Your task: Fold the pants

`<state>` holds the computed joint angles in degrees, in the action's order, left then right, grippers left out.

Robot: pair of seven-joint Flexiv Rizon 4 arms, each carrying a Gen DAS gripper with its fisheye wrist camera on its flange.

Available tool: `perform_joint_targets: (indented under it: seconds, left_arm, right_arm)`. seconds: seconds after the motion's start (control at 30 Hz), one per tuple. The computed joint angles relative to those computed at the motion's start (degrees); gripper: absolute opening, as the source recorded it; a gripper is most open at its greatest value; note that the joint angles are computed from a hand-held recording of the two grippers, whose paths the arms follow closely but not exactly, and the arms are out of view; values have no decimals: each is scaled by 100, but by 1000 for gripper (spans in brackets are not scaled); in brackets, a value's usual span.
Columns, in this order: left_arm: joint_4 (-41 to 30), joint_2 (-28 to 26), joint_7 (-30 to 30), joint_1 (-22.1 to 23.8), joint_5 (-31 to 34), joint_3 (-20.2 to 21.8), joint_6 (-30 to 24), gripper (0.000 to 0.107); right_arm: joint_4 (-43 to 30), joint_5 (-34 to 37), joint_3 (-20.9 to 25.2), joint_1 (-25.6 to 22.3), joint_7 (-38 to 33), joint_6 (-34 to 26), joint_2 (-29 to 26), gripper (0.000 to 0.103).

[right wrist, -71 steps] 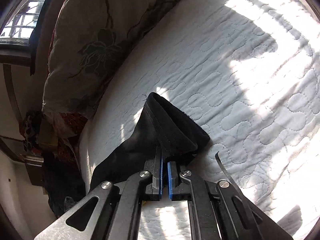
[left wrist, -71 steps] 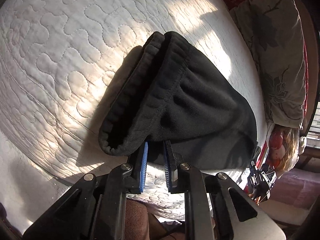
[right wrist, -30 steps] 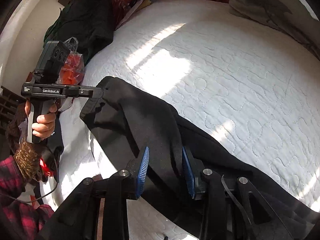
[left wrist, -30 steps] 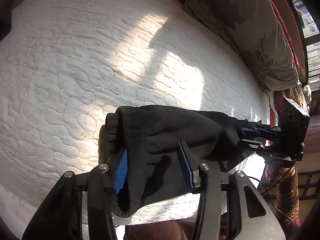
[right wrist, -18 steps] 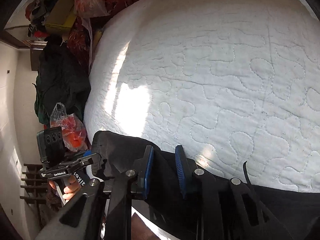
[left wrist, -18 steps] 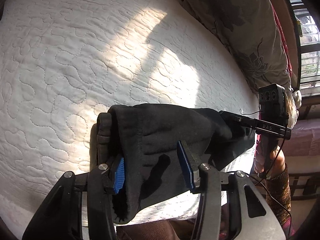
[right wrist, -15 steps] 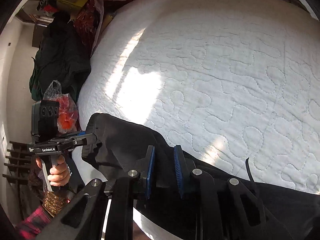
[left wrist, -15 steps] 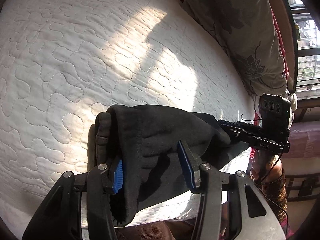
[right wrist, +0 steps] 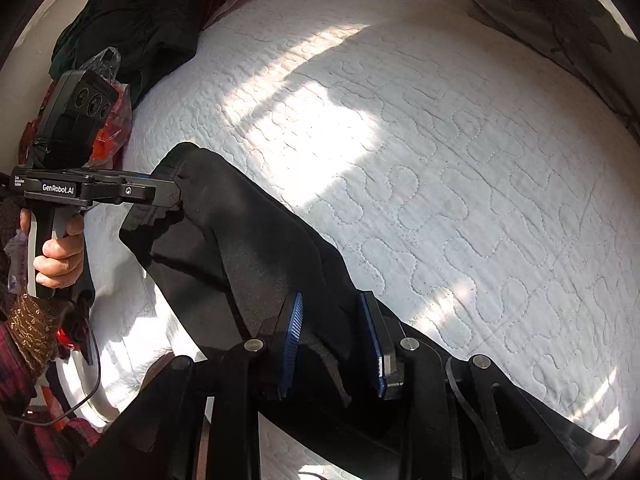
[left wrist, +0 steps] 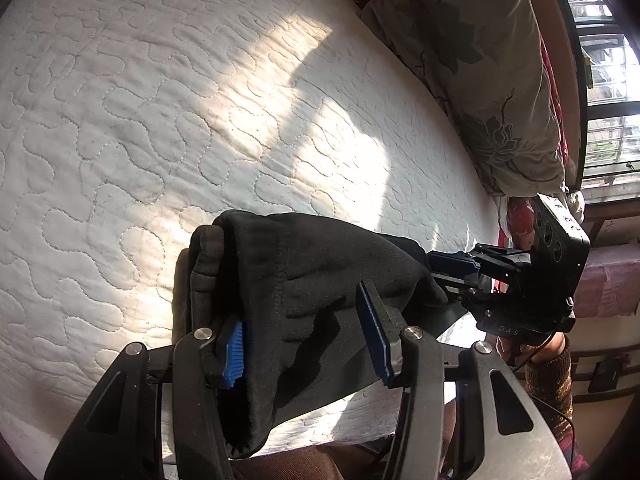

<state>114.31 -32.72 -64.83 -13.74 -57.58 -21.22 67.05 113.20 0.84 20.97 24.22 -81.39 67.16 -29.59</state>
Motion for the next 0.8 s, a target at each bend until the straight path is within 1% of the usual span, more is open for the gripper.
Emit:
perform_joint_targets:
  seconds: [0.03, 0.07, 0.1, 0.13, 0.17, 0.2, 0.23, 0.27, 0.3, 0.33, 0.37, 0.4, 0.47, 0.5, 0.53, 0.6, 0.63, 0.8]
  left_arm:
    - [-42, -26, -67, -70, 104, 54, 65, 47]
    - [-40, -24, -161, -130, 222, 109, 128, 47]
    - [-90, -47, -402, -241, 488, 253, 156, 44]
    - [-116, -56, -549, -290, 683, 312, 186, 40]
    - [-150, -59, -740, -348, 921, 403, 196, 39]
    - [-175, -48, -952, -385, 1130, 480, 195, 32]
    - [-179, -27, -1073, -376, 1275, 490, 208, 26]
    - [-157, -2, -1136, -360, 1401, 488, 298, 24]
    - [-192, -11, -1305, -430, 1675, 619, 349, 23]
    - [-249, -61, -1451, -437, 1877, 691, 301, 21]
    - [-275, -123, -1535, -330, 1878, 605, 217, 20]
    - [-271, -166, -1552, -219, 1847, 490, 217, 20]
    - [-239, -179, -1543, -86, 1861, 346, 274, 19]
    - [-235, -180, -1566, -41, 1872, 304, 262, 19]
    - [-205, -169, -1551, 22, 1848, 237, 270, 19]
    - [-207, -185, -1577, 59, 1893, 225, 261, 18]
    - [-284, -210, -1710, -27, 2067, 367, 172, 15]
    - [-336, -165, -2070, -149, 2453, 566, 128, 15]
  right_arm:
    - [204, -342, -301, 304, 191, 220, 91, 24]
    - [400, -717, -621, 615, 468, 401, 162, 14]
    - [536, -997, -830, 810, 713, 531, 198, 12]
    - [647, -1241, -991, 946, 938, 662, 226, 9]
    - [723, -1433, -1146, 1073, 1104, 740, 260, 3]
    - [843, -1676, -1487, 1351, 1315, 887, 339, 3]
    - [1014, -2237, -1815, 1519, 1789, 1144, 431, 3]
    - [1113, -2614, -1978, 1526, 2141, 1390, 508, 3]
    - [1116, -2617, -1955, 1409, 2303, 1572, 512, 3]
    - [991, -2247, -1745, 1205, 2191, 1550, 450, 3]
    - [955, -2251, -1722, 1121, 2278, 1602, 392, 3]
    - [874, -2197, -1529, 930, 2216, 1570, 300, 3]
    - [782, -2206, -1518, 895, 2355, 1516, 140, 3]
    - [702, -2116, -1358, 753, 2333, 1448, 50, 3]
    - [712, -2084, -1355, 738, 2400, 1544, 4, 3]
    - [771, -2164, -1528, 880, 2548, 1714, -20, 3]
    - [808, -2279, -1719, 1044, 2647, 1776, -22, 3]
    - [933, -2850, -2607, 1762, 3238, 1884, -42, 3]
